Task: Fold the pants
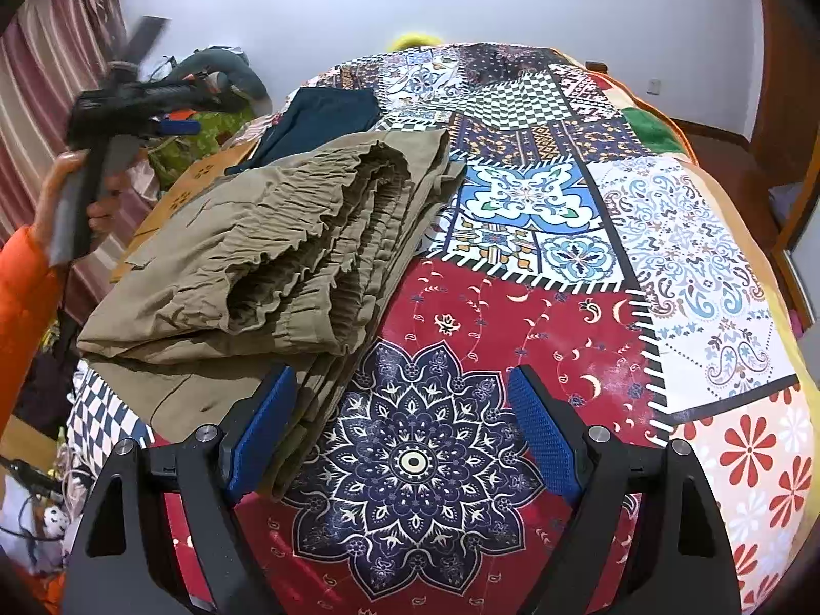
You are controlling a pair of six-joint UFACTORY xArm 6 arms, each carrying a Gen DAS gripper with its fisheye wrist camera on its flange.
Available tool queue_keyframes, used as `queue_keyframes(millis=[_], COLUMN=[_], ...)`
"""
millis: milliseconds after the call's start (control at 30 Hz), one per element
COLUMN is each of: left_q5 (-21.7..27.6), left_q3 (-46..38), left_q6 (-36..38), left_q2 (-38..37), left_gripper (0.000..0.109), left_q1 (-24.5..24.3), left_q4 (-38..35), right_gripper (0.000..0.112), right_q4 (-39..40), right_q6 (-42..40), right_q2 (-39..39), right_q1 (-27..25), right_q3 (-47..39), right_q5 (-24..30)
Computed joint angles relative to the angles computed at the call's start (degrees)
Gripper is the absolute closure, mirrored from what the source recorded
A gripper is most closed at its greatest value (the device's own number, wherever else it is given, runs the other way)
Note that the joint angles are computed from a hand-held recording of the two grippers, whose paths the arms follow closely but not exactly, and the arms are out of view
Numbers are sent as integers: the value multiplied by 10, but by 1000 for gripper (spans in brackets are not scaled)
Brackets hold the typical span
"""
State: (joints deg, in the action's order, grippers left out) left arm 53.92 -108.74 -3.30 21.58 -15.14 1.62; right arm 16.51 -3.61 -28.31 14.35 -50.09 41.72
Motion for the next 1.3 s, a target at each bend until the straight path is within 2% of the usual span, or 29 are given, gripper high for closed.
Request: queue_keyframes(millis=[167, 267, 300, 367, 533, 700, 967, 1100, 1300], left_q5=[104, 146, 134, 74, 28, -14, -32, -28, -40], left_q3=[-131, -152, -132, -50, 69, 220, 403, 446, 483], left_q6=[27, 14, 14, 0, 1, -11, 7, 19, 24], left_q2=[112, 144, 136, 92, 11, -106, -273, -323, -368], left_gripper=[17, 16, 13, 7, 7, 7, 7, 7, 8], left_q1=[-15, -28, -29, -28, -11, 22, 61, 63, 35], left_q4=[8, 45, 51, 74, 83, 75, -8, -43, -64], right_gripper=[30, 30, 30, 30, 30, 30, 30, 30, 30], right_q4=[-17, -33, -38, -48, -62, -56, -23, -10, -1], right_q6=[12, 13, 12, 13, 19, 19, 0, -7, -23], right_q2=[-11, -9, -7, -3, -7, -11, 3, 8, 15], right_q1=[1, -1, -1, -2, 0, 10, 36, 49, 55], right_q3=[6, -3, -7, -15, -23, -23, -28, -28, -23], right_q5=[1, 12, 16, 18, 12, -4, -20, -30, -51])
